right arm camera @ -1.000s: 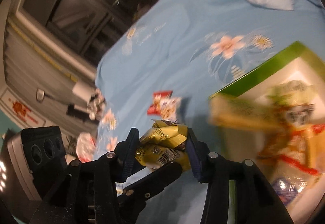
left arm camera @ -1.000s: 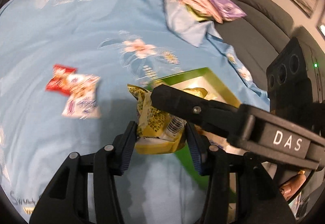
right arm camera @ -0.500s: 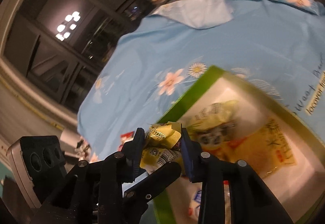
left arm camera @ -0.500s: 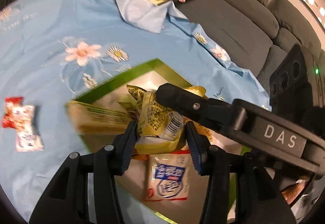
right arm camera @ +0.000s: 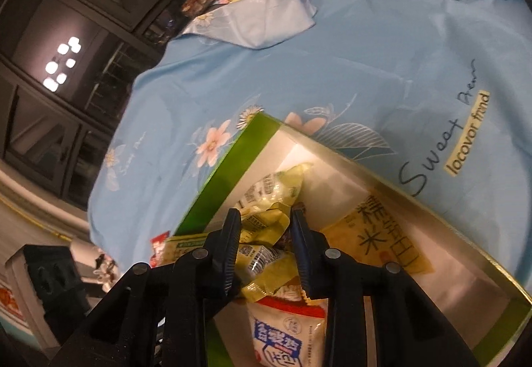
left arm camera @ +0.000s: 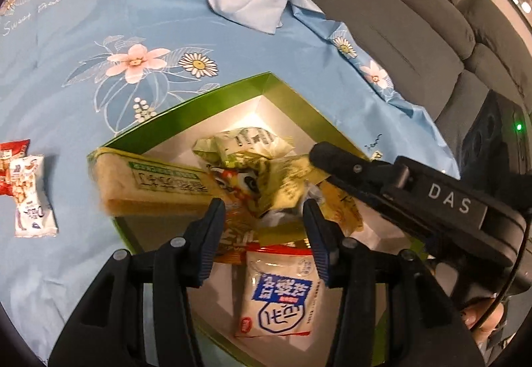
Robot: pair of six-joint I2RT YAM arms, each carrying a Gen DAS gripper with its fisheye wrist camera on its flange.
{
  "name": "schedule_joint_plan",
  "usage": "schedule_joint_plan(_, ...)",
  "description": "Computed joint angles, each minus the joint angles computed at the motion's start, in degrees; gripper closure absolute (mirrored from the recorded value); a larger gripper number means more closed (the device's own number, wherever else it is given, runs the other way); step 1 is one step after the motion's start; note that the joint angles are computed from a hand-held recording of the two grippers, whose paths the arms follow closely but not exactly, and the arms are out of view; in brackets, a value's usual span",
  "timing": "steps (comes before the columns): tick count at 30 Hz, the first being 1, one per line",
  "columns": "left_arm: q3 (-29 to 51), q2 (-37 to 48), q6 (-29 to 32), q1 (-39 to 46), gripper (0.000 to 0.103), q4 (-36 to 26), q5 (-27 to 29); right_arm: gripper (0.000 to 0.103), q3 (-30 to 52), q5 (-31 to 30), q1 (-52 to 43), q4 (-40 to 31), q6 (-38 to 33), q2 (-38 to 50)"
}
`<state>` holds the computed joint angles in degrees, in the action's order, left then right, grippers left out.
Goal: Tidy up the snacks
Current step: 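Open the right gripper to drop the gold bag into the box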
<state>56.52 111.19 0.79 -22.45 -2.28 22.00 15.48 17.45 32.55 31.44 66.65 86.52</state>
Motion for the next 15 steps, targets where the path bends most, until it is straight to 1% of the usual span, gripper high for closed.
schedule_joint_plan(2,-0.84,-0.95,0.50,0.02,0.053,0.03,-1.02,0.069,0.23,0.64,0.10,-0.93,0.35,-0.10)
schedule_joint_plan(5,-3.19,-2.97,1.73,0.91,0.049,0.86,-1.57,0.069,0.72,0.86,0.42,-2.84,-0.25,-1.03)
schedule_joint_plan(7,-5.01,-4.74,2.56,1.98,0.046,1.15,-2.20,0.069,1.81,2.90,1.80,-5.66,-0.36,-2.08)
schedule_joint_plan(10,-8.41,-8.68,4.22,4.70,0.036,0.96,-3.22,0.069,4.43,7.22,4.63,-11.46,-0.89,-3.33)
schedule_joint_plan(12,-10.65,-11.46,5.59,7.01,0.029,0.67,-4.29,0.067,5.47,7.47,6.11,-14.03,-1.71,-4.53)
schedule_joint_plan(13,-11.81,-13.14,6.77,8.91,0.027,0.03,-4.67,0.065,5.63,7.96,7.04,-14.41,-2.25,-5.17)
schedule_joint_plan(15,-13.35,-16.03,8.66,13.25,0.024,-1.81,-4.63,0.055,6.00,9.99,9.17,-14.60,-3.60,-6.23)
